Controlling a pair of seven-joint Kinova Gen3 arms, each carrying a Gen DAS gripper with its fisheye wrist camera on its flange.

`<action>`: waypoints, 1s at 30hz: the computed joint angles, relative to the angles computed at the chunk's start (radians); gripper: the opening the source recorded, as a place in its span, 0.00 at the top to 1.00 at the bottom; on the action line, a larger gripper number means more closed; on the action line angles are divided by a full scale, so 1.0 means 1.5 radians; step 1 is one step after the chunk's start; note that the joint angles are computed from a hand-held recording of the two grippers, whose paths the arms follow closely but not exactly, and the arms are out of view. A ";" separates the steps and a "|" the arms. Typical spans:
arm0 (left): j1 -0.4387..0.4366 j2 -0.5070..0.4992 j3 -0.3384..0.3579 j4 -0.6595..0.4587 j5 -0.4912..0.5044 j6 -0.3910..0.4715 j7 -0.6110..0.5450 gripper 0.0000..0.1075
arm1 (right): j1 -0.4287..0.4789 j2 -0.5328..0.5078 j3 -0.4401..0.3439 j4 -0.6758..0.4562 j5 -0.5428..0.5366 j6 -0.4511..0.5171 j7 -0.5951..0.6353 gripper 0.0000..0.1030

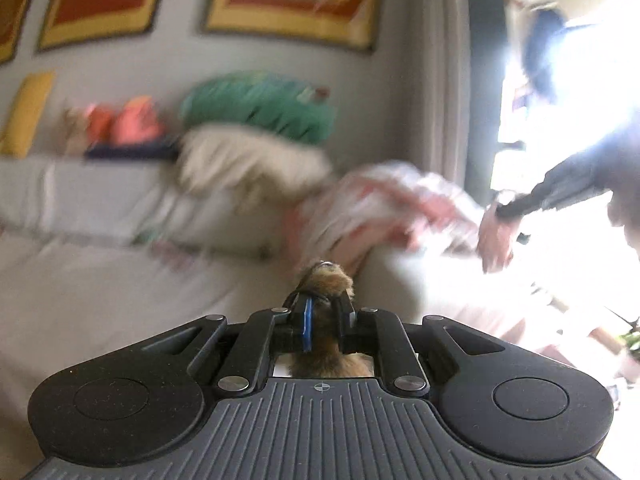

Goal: Organize soft objects
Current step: 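Carry both items over the pink box and open both grippers to drop them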

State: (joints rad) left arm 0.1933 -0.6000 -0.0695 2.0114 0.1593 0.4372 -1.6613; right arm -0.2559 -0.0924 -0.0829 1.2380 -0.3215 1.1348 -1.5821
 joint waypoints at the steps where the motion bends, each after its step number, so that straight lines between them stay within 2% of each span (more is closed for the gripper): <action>1: 0.017 0.009 0.007 -0.024 -0.001 0.001 -0.003 0.87 | 0.008 -0.022 0.012 0.001 -0.002 0.006 0.010 0.98; 6: 0.166 0.067 0.020 -0.128 -0.030 -0.021 0.032 0.87 | 0.040 -0.120 0.071 0.026 -0.002 0.020 0.055 0.98; 8: 0.217 0.103 0.021 -0.153 -0.012 -0.045 0.021 0.87 | 0.051 -0.155 0.095 0.041 0.011 0.026 0.070 0.98; 10: 0.263 0.145 0.015 -0.167 0.033 -0.070 -0.013 0.86 | 0.049 -0.182 0.140 0.054 0.003 0.040 0.094 0.98; 12: 0.324 0.193 -0.006 -0.177 0.086 -0.093 -0.042 0.84 | 0.050 -0.201 0.174 0.076 -0.004 0.037 0.110 0.98; 14: 0.386 0.238 -0.043 -0.185 0.136 -0.090 -0.028 0.79 | 0.047 -0.211 0.213 0.091 -0.012 0.040 0.129 0.98; 16: 0.448 0.296 -0.093 -0.202 0.150 -0.047 0.019 0.76 | 0.046 -0.215 0.239 0.119 -0.023 0.036 0.141 0.98; 18: 0.488 0.355 -0.136 -0.217 0.122 0.007 0.073 0.79 | 0.050 -0.216 0.253 0.152 -0.030 0.029 0.152 0.98; 20: 0.479 0.410 -0.140 -0.231 0.114 0.062 0.097 0.80 | 0.063 -0.206 0.248 0.186 -0.032 0.016 0.158 0.98; 23: 0.394 0.413 -0.089 -0.212 0.177 0.092 0.069 0.80 | 0.087 -0.193 0.206 0.242 -0.009 -0.026 0.152 0.98; 25: 0.332 0.383 -0.049 -0.177 0.230 0.064 0.031 0.80 | 0.095 -0.186 0.188 0.275 -0.005 -0.045 0.154 0.98; 27: 0.270 0.337 -0.002 -0.134 0.251 0.022 -0.010 0.80 | 0.091 -0.177 0.187 0.311 -0.021 -0.062 0.164 0.98; 30: 0.178 0.275 0.070 -0.085 0.202 -0.009 -0.009 0.80 | 0.086 -0.157 0.181 0.367 -0.054 -0.099 0.183 0.98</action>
State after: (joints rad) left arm 0.4598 -0.1869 0.0352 1.8846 0.4617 0.4244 -1.6747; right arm -0.1273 -0.3281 0.1883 1.7888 -0.4026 0.9859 -1.3070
